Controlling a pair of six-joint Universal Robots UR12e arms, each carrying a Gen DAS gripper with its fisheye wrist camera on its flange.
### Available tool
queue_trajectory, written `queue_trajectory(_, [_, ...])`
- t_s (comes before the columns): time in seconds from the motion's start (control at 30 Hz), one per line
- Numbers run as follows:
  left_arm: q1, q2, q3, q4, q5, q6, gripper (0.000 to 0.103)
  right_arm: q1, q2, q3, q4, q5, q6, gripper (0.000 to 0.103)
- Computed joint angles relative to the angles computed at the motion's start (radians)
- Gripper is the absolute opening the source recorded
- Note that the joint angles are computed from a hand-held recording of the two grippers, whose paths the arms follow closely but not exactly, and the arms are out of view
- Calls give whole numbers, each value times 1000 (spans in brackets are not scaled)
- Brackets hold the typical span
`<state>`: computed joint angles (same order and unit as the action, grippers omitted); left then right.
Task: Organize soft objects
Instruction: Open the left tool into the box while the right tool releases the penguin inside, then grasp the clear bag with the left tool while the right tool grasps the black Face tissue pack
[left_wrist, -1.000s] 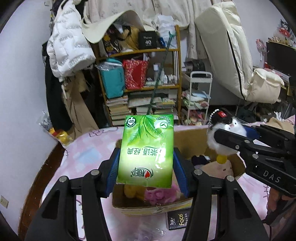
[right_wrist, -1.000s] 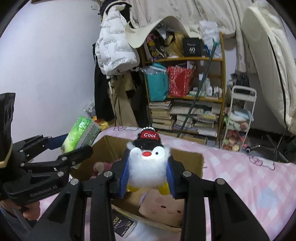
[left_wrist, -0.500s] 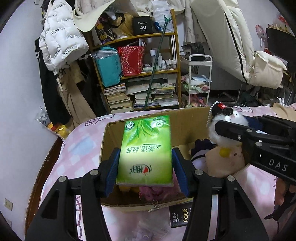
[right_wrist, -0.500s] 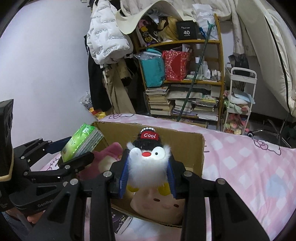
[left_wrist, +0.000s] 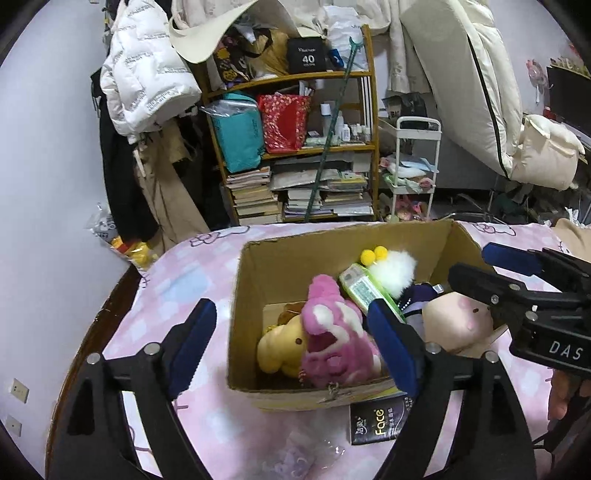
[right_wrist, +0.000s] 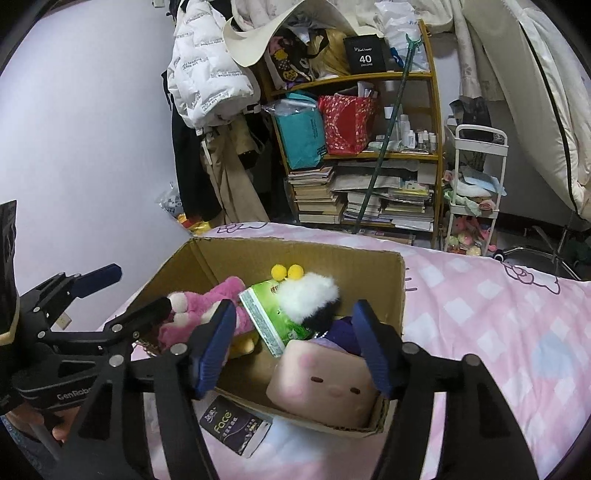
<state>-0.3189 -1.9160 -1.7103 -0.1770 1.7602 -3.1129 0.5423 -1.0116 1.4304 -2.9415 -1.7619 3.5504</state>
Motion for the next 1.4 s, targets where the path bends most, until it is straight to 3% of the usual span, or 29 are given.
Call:
queue_trajectory(0.13, [-1,21,-15,-7,17,1,84,10,-12,9,0,-18,2,84])
queue_trajectory(0.37, [-2,71,-55,-25,39,-7,95,26,-32,28,-2,-20,8,95])
queue_trajectory(0.43, [0,84,-67,-43,33,-2,95,31,-33,30,3,-36,7,103])
queue_trajectory(0.63, [10,116,-95,-109,27,-38,95,50,-38,39,37,-44,-15,103])
queue_trajectory(0.83, [12,128,-110,-136,56,-22,95,60,-36,35,94,-66,-26,103])
queue_trajectory(1.17, [43,128,-108,-240,-10,-49,95,60,-21,20,150,-23,-26,103])
queue_trajectory(1.4, [60,108,-96,-290,-55,-72,95,64,6,-12,200,-5,-74,103])
